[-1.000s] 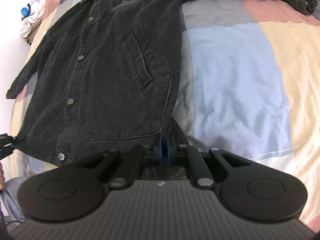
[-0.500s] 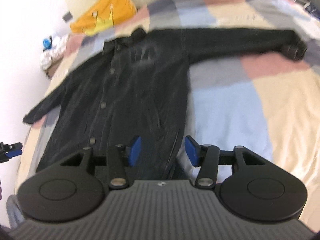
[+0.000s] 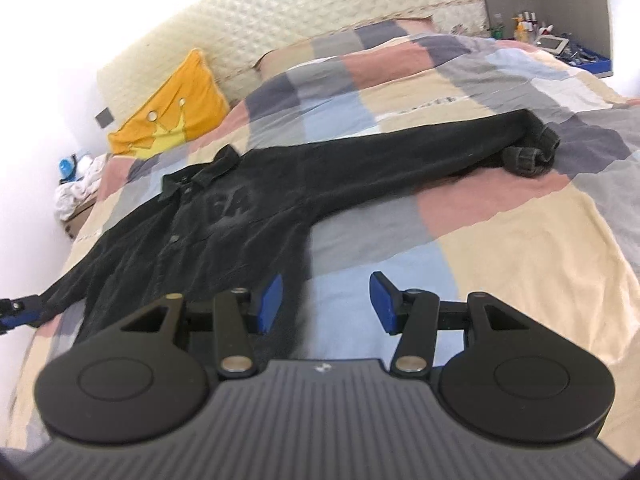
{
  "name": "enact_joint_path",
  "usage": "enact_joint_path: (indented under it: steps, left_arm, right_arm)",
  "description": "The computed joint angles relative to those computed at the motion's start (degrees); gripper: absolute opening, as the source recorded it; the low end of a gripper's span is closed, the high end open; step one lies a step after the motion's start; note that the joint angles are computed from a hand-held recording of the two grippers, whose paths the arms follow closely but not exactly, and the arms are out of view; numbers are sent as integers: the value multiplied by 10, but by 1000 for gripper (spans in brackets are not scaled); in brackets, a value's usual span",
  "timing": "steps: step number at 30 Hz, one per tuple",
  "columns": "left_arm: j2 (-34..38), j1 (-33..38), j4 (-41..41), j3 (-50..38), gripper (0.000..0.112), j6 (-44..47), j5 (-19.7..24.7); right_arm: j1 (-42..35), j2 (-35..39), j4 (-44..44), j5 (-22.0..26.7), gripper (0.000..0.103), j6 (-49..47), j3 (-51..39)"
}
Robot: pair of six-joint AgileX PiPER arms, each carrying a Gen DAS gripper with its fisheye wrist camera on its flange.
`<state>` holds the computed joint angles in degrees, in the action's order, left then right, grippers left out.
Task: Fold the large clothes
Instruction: 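Reach the right gripper to the sleeve cuff and close on it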
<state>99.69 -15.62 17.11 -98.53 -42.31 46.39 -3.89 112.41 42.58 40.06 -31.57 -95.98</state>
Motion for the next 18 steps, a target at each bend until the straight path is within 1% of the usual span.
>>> enact_joint_path:
  steps: [4, 8, 10, 15, 18]
  left_arm:
    - [73, -29, 34, -72, 63, -17, 2]
    - [136, -37, 48, -127, 63, -20, 4]
    - [162, -45, 76, -150, 63, -25, 8]
    - [214, -56, 115, -190, 63, -28, 10]
    - [229, -57, 129, -191, 63, -35, 2]
  right_arm:
    - [-10, 41, 9, -12, 52, -9, -33]
    - [-17, 92, 13, -17, 52, -4, -79]
    - [-17, 119, 6, -24, 52, 4, -106]
    - [-21, 206, -23, -20, 52, 52, -210]
    - [-27, 274, -47, 8, 52, 96, -309]
